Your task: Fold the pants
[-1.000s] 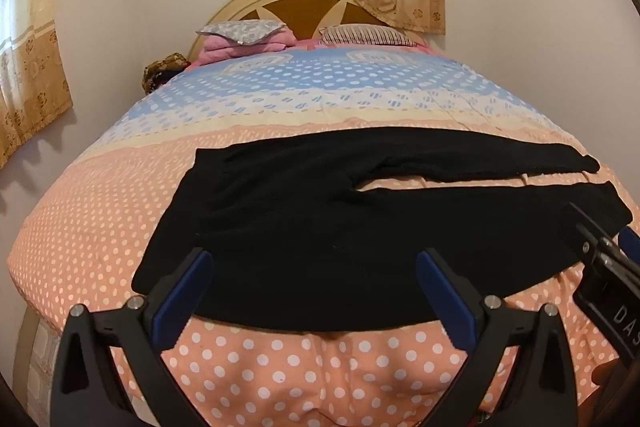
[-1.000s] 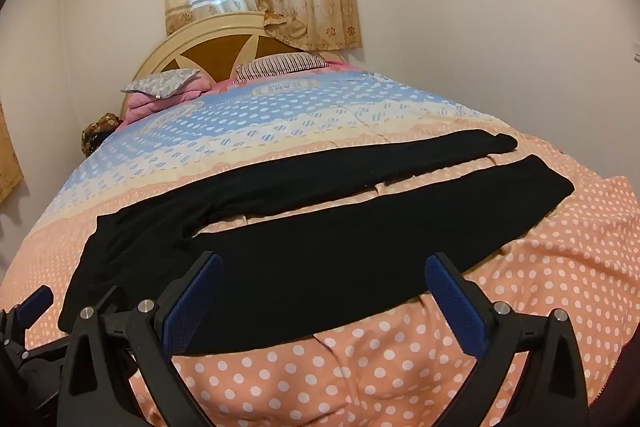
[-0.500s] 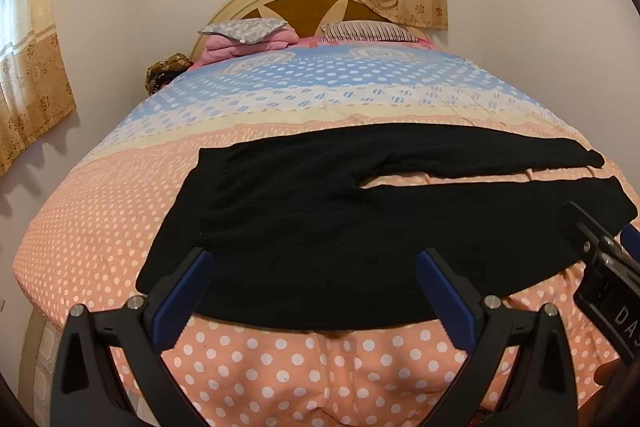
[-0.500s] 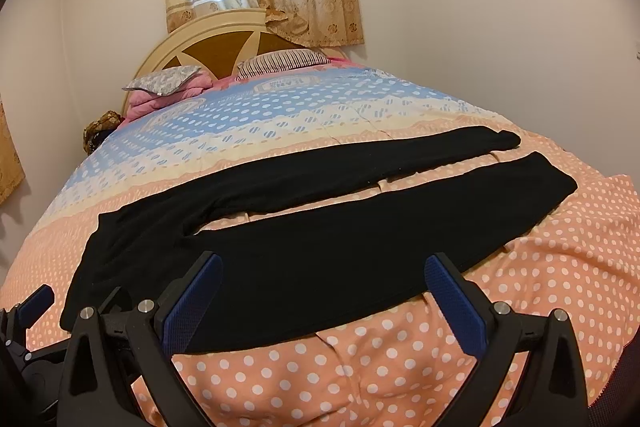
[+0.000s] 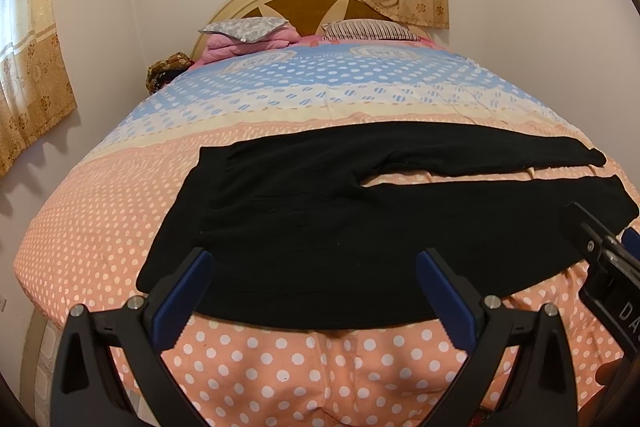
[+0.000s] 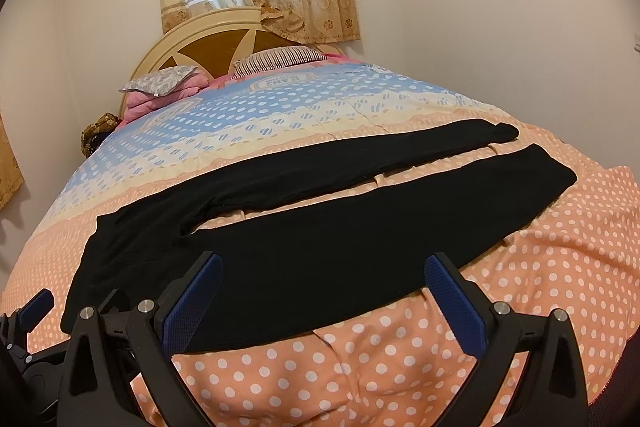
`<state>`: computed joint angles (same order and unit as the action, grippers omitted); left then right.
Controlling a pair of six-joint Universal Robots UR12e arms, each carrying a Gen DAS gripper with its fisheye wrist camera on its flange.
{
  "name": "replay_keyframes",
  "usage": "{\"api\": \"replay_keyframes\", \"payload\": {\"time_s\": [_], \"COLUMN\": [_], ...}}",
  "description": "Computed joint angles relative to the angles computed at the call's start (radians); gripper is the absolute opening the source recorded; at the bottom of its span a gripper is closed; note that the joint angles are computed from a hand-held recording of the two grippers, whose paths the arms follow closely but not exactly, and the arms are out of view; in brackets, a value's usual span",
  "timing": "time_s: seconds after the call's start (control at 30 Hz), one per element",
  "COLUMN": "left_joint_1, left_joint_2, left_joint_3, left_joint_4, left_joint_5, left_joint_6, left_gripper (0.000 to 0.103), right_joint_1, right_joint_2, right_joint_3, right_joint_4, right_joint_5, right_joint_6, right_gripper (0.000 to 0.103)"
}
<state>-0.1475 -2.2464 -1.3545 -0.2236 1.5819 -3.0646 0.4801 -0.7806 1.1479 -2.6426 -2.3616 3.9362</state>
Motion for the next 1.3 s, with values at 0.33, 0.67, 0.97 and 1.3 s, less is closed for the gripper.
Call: {"api": "replay_keyframes", "payload": {"time_s": [0.33, 0.67, 0.97, 1.3], "left_joint_1": [0.000, 0.001, 0.002, 0.001], "left_joint_2": [0.000, 0.000, -0.001, -0.008], "left_joint_3": [-0.001, -0.001, 0.000, 0.010], "left_joint_4": [-0.001, -0.005, -0.009, -0.030], "left_joint_5": [0.000, 0.002, 0.001, 0.005], "left_joint_6": [0.000, 0.000, 0.002, 0.006], "left_gripper": [0.103, 0.103, 0.103, 0.103], "right_joint_1": [-0.002, -0.003, -0.003, -0.006], "right_joint_2": [-0.002, -0.004, -0.004, -0.002], "right_joint_3": [0.003, 0.007, 0.009, 0.008], "right_joint_4": [0.001, 0.000, 0.002, 0.008], "right_joint_5": [0.005, 0.007, 0.012, 0.019], "right_joint_6": [0.002, 0.004, 0.008, 0.014], "right_gripper": [0.102, 0.102, 0.102, 0.102]}}
